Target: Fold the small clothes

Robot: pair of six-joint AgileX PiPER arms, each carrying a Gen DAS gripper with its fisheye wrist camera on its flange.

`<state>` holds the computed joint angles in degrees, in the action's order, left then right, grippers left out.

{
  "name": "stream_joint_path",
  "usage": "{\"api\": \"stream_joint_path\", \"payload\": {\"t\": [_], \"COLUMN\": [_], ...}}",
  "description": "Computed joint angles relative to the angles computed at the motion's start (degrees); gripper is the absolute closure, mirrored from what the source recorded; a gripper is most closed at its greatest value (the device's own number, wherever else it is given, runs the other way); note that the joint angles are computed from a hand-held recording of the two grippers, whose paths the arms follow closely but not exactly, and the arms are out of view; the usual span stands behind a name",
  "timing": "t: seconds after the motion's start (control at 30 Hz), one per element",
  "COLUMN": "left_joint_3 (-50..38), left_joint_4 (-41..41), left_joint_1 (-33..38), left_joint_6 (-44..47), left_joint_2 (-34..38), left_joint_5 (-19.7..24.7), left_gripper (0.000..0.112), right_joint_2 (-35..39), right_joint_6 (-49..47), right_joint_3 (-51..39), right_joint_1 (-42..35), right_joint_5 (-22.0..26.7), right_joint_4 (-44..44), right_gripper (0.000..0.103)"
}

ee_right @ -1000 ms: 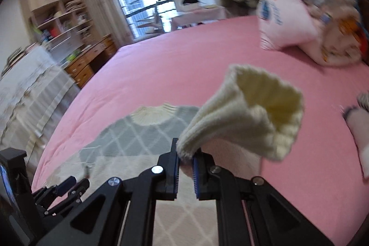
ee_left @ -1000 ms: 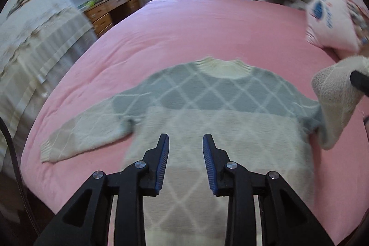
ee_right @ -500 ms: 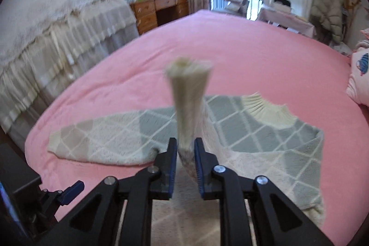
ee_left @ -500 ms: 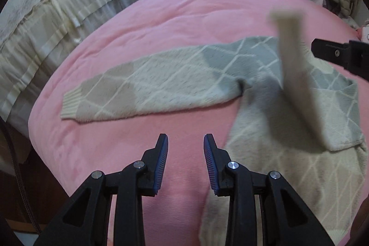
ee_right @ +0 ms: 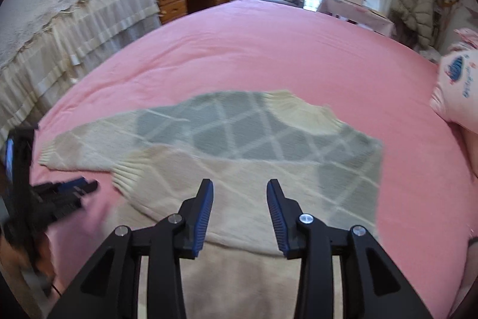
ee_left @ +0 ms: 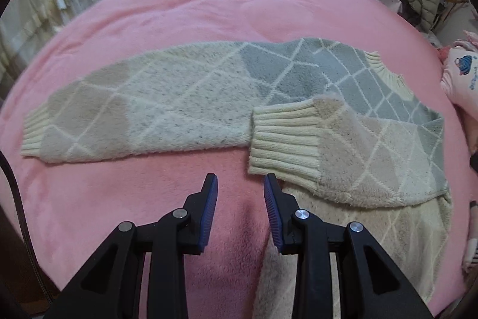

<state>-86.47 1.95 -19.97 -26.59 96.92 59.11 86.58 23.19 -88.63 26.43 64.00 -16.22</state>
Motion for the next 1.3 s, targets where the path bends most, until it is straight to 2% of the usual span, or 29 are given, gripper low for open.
{"api": "stream_joint_path", "payload": {"t": [0.1,0.3,0.4,0.57,0.77,0.83,0.97,1.0,1.07,1.1,1.17,1.23,1.3], "left_joint_3": [0.6,2.8,2.4,0.7,1.3,1.0,0.4,0.4,-0.4,-0.7,-1.8,-3.6,-5.9], "left_joint_4": [-10.3,-23.1,-26.5,-33.5,-40.6,-41.3,-42.0,-40.4,-37.2,-35.7,-32.4,-28.6,-24.2], "left_joint_1": [4.8,10.4,11.0,11.9,11.4,11.2,11.2,10.6,9.7,9.4,8.4,6.8,4.6], "left_joint_6": [8.2,16.2,17.9,22.1,27.8,27.8,26.7,25.2,22.7,21.8,19.9,18.0,15.6], "left_joint_2": [2.2,6.4,7.9,9.6,9.1,9.3,9.9,9.6,9.4,9.2,9.2,9.8,11.0], "left_joint_5": [-1.4,-5.4,-6.7,-6.3,-7.7,-8.2,-8.8,-9.6,-10.1,-10.1,-9.8,-9.0,-8.0], "left_gripper": [0.082,0.081,0.081,0.082,0.082,0.081,0.081,0.082,0.082,0.082,0.082,0.082,0.082], "right_joint_2": [-4.7,-10.0,-10.2,-8.1,-2.7,-0.6,2.3,3.1,2.3,2.0,1.4,1.4,1.5], "right_joint_6": [-2.5,-9.6,-12.2,-11.3,-5.6,-2.9,1.1,3.1,2.4,1.7,2.1,-2.9,-5.4], "right_joint_3": [8.3,21.1,24.4,26.6,25.6,25.0,23.1,21.7,21.0,21.0,22.1,23.2,23.8], "right_joint_1": [-6.9,-21.4,-25.2,-25.0,-19.3,-17.4,-17.0,-17.4,-22.3,-24.7,-28.6,-33.1,-34.9], "right_joint_5": [-0.9,-5.8,-7.7,-10.2,-11.8,-12.3,-13.7,-12.5,-15.4,-16.0,-17.2,-18.5,-18.8], "right_joint_4": [-0.2,5.2,6.0,2.4,-6.0,-9.8,-13.0,-13.2,-6.9,-3.9,-1.0,5.9,8.8], "right_gripper": [0.066,0.066,0.066,0.066,0.063,0.059,0.060,0.061,0.080,0.082,0.083,0.083,0.079]}}
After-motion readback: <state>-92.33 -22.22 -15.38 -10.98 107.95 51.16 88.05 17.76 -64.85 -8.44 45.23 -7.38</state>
